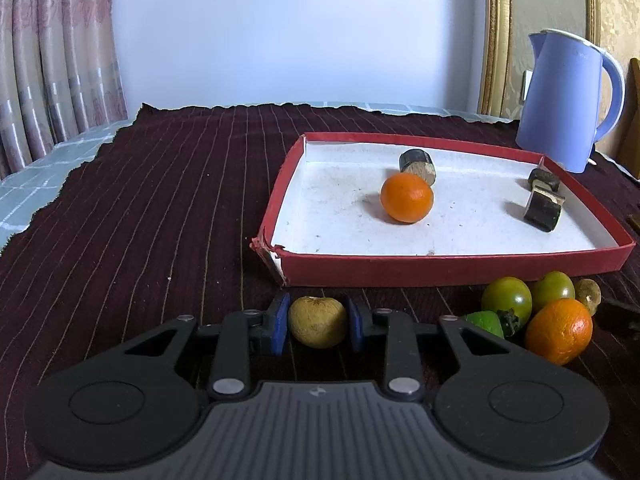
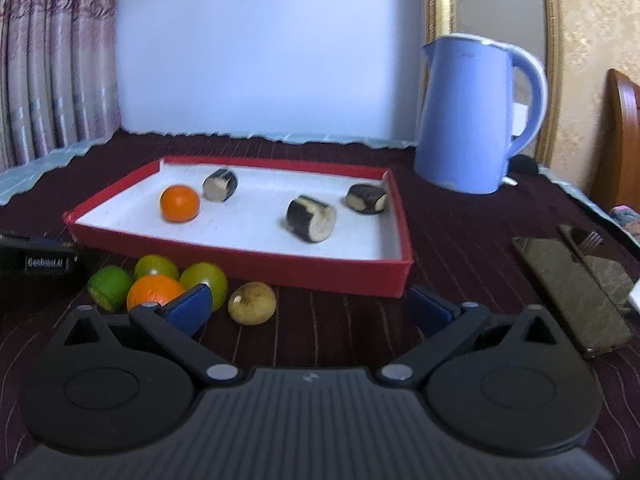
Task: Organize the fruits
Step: 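Grasp another yellow-brown round fruit with the right tool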
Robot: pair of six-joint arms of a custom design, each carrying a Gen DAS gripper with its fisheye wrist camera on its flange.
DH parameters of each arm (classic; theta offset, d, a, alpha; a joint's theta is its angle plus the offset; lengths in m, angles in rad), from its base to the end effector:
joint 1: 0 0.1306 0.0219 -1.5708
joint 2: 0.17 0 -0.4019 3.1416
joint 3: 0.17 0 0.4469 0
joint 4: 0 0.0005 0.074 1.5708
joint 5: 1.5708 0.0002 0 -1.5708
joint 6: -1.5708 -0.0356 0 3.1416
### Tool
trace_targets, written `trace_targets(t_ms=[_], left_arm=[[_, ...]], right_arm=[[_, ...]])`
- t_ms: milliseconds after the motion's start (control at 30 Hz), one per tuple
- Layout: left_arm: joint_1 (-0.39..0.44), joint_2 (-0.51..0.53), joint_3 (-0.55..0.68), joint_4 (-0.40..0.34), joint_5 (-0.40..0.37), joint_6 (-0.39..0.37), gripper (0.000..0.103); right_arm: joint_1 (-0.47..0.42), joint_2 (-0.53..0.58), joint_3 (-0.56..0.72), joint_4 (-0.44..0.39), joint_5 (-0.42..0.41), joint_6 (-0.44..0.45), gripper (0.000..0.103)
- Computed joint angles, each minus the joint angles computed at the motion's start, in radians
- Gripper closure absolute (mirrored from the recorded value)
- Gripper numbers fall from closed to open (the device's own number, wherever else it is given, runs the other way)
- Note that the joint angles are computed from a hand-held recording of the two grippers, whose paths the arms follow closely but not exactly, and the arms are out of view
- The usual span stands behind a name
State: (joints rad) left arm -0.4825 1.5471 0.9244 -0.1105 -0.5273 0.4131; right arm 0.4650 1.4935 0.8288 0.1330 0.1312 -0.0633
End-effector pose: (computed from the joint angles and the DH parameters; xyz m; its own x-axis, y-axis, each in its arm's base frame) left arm 0.4698 -0.2264 0.1973 -0.5710 -0.0925 -0.8157 -0.1741 0.9847 0.0101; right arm 0.4537 0.2218 0.1995 -0.4740 -0.1676 -0.8644 -0.3144 0.9492 -0.0117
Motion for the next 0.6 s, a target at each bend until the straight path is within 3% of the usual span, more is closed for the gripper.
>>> trace_targets(t_ms=[133, 267, 333, 400, 467, 600], left_arm=[[0.001, 0.000, 0.000, -0.001, -0.001, -0.001, 0.074], [0.000, 0.000, 0.000, -0.002, -0.003, -0.003, 0.074], [-0.001, 0.000, 0.000, -0.002, -0.003, -0.003, 0.074], [0.000, 0.001, 0.000, -0.001, -0.003, -0.003, 0.074], [0.000, 0.001, 0.000, 0.000, -0.002, -0.003, 0.074], [0.000, 0.002, 0.001, 0.001, -0.001, 0.000, 0.074]], right_arm=[[0.010, 0.025, 0.038, -0.060, -0.010, 0.056, 0.014], [0.006, 0.051, 0.076, -0.098, -0.051, 0.075, 0.027], [-0.005, 0.056, 0.084, -0.104, -0.099, 0.069, 0.037], [-0.016, 0.056, 0.088, -0.113, -0.143, 0.060, 0.063], [-0.025, 0.059, 0.093, -0.130, -0.176, 0.050, 0.076], [-0.026, 0.052, 0.081, -0.117, -0.182, 0.048, 0.076]])
